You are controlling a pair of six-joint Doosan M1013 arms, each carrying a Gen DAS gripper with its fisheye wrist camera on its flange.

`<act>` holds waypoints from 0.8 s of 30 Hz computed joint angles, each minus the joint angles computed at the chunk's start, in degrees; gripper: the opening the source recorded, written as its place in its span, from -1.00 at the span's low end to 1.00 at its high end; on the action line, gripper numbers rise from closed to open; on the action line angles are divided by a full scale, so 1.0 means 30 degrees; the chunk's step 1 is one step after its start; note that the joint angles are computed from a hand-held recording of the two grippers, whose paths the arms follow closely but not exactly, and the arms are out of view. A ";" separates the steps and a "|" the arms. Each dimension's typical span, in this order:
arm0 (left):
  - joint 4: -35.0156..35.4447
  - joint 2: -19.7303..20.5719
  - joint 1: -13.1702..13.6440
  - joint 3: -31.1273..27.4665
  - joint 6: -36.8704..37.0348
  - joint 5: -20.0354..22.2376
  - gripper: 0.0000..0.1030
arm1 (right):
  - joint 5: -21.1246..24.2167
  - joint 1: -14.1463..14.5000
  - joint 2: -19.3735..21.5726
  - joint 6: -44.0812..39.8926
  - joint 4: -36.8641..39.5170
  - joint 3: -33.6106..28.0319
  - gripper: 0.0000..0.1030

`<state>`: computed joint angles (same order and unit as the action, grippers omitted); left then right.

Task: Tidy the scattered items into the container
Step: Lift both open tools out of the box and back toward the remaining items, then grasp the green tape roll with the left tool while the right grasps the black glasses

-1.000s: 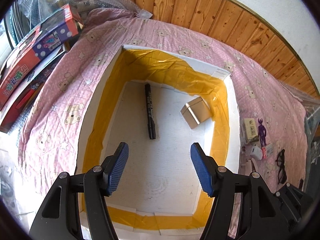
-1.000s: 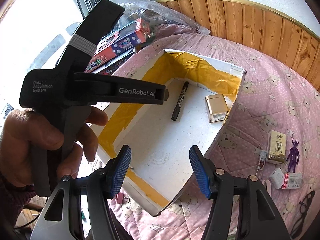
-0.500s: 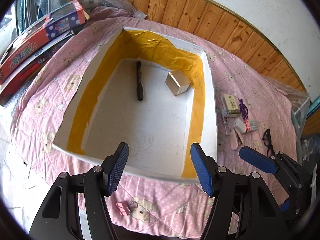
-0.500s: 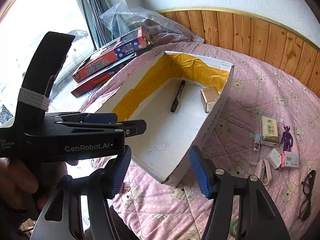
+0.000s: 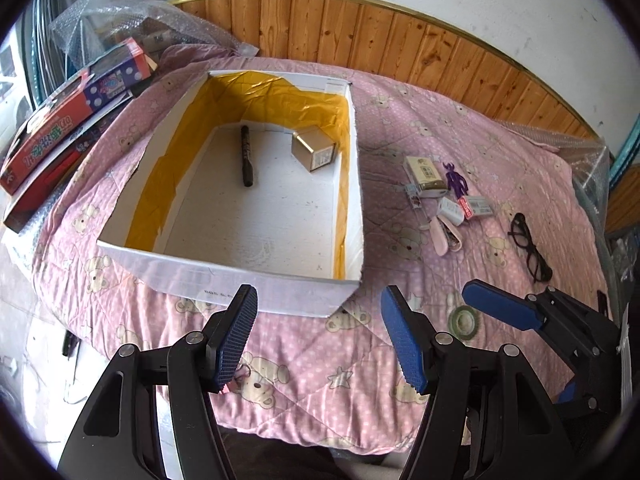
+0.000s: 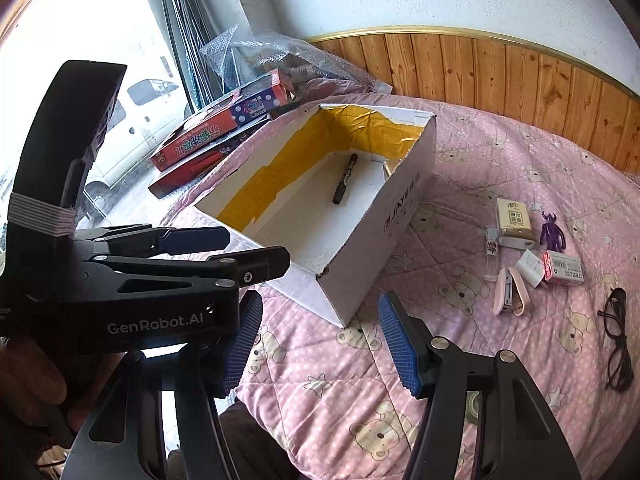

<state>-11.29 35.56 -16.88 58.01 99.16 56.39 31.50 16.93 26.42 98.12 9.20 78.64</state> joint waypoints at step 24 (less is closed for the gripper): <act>-0.2035 -0.1222 -0.1371 0.3115 0.2526 -0.0319 0.31 | -0.2008 -0.1204 -0.2178 0.1120 0.0794 0.5022 0.20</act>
<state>-17.40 31.89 -21.00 67.35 106.74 55.43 25.47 13.31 19.88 101.48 11.58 93.70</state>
